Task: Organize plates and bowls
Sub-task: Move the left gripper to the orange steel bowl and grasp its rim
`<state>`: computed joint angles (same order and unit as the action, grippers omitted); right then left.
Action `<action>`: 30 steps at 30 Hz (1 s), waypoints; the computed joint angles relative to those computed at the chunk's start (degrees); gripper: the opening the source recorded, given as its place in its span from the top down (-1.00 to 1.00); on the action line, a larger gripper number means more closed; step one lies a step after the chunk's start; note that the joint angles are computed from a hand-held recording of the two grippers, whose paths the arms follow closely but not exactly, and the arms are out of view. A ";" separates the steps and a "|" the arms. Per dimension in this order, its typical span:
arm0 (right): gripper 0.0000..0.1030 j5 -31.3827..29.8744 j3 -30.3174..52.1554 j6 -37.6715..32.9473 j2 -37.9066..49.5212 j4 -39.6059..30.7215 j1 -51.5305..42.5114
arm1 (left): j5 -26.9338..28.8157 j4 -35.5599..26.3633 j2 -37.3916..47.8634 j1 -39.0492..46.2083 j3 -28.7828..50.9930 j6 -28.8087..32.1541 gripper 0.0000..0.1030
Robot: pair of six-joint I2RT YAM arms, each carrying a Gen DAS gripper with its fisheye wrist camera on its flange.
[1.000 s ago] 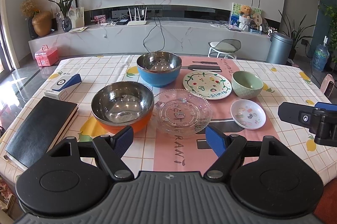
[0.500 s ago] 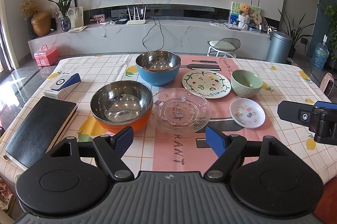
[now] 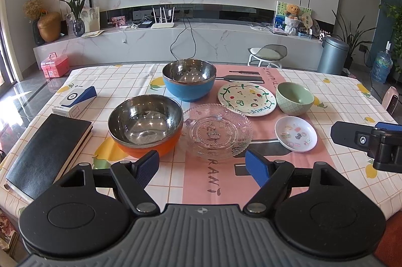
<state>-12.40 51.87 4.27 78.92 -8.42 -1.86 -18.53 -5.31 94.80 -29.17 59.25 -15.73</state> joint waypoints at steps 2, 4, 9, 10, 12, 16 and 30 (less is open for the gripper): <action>-0.95 -0.07 0.31 0.20 0.31 -0.24 0.24 | 0.05 -0.07 0.03 0.02 0.08 -0.02 -0.78; -0.95 -0.43 1.09 0.27 1.30 -0.59 0.65 | 0.15 0.71 -0.01 0.36 -0.60 -0.02 -0.77; -0.95 -0.88 4.60 0.24 4.96 -2.14 3.08 | 2.69 3.12 -1.66 4.77 -2.45 1.46 -0.55; -0.95 -0.68 5.50 0.16 5.98 -2.19 3.87 | 3.44 3.03 -1.90 6.01 -2.33 1.63 -0.52; -0.95 -0.83 7.41 0.03 7.99 -2.54 5.13 | 5.64 0.72 -1.92 8.87 -0.84 1.29 -0.39; -0.93 -0.45 11.90 0.57 12.83 -2.82 8.28 | 12.23 -1.34 -0.89 14.66 1.81 0.58 -0.20; -0.52 3.39 34.73 7.06 35.31 -8.70 16.20 | 16.43 -4.36 11.51 25.73 14.48 -2.94 -0.20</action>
